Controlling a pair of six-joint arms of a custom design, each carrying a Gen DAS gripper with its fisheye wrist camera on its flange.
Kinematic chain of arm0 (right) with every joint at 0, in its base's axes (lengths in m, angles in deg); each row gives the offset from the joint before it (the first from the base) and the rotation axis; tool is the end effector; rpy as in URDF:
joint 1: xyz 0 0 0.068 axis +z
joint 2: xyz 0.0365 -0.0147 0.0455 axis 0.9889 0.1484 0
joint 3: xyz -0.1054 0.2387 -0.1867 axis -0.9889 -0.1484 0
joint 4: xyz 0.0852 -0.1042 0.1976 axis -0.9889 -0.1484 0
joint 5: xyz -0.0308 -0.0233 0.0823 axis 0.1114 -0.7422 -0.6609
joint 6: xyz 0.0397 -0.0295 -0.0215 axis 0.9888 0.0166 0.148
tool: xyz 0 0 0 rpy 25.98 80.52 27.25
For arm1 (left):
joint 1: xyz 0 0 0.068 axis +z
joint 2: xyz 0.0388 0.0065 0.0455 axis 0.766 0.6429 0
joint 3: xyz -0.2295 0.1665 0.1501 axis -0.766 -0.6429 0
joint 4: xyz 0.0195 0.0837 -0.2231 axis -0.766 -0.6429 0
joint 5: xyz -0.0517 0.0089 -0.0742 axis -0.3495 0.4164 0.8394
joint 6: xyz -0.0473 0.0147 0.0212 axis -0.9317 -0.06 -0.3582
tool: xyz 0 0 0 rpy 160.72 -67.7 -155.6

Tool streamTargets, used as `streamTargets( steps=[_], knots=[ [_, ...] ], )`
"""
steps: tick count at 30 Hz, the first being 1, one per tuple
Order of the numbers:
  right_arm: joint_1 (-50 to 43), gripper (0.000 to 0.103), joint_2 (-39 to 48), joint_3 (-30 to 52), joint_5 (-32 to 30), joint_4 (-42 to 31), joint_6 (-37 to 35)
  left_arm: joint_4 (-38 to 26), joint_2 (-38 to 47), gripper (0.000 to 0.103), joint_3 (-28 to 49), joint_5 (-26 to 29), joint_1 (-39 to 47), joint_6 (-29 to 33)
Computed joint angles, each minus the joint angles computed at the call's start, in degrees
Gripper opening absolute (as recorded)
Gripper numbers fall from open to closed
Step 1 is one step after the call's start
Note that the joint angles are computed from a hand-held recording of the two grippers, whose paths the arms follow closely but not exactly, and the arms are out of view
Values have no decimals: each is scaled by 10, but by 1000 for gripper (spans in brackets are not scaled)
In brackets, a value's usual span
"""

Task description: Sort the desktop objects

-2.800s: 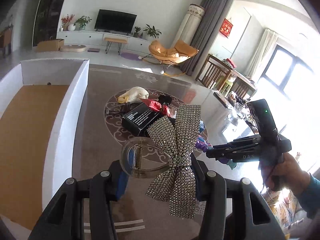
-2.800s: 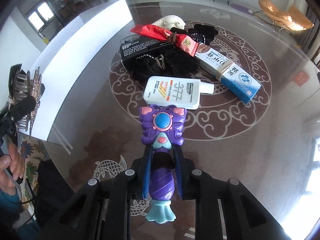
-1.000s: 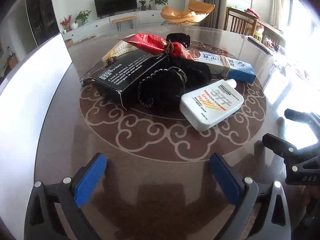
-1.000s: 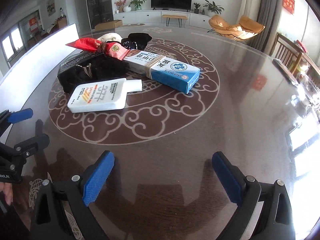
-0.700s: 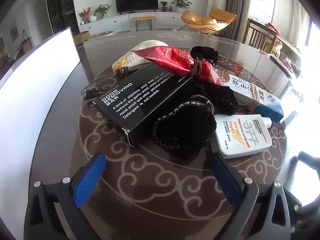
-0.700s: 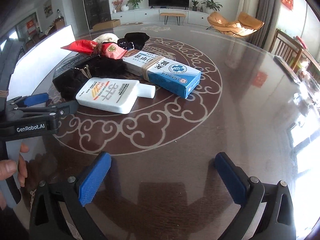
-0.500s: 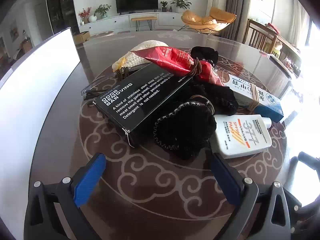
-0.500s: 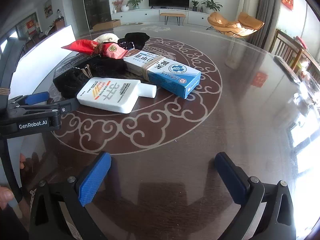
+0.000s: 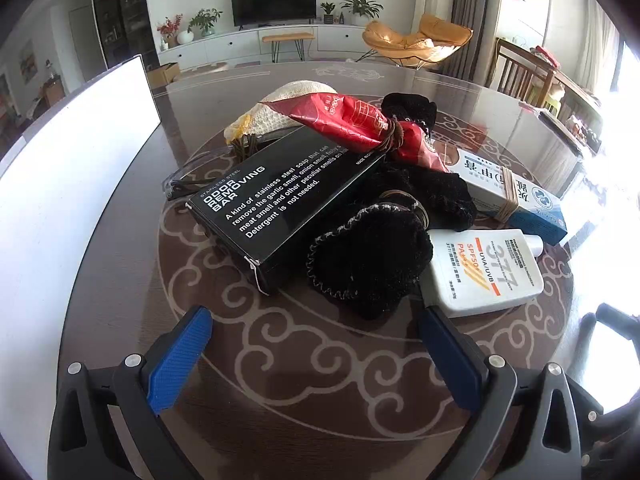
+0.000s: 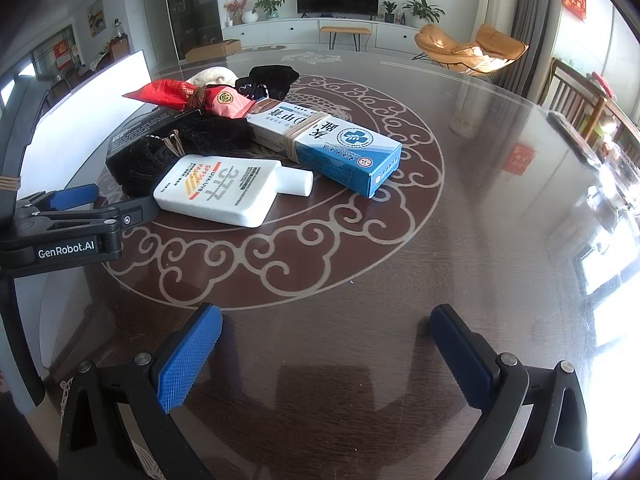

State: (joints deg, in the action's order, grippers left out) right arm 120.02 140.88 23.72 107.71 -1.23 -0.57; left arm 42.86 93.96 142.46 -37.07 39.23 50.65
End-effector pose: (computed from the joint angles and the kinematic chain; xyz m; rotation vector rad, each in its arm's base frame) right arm 0.2116 0.1465 0.1255 0.4065 2.5055 -0.1435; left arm 0.3749 -0.0786 0.1012 0.6828 2.4330 -0.2167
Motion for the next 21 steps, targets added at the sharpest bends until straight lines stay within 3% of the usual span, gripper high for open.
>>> streamTargets(
  steps=[21],
  knots=[
    [-7,103,5,1,-2,7,-7,-3,1,103,3,1,1,1]
  ],
)
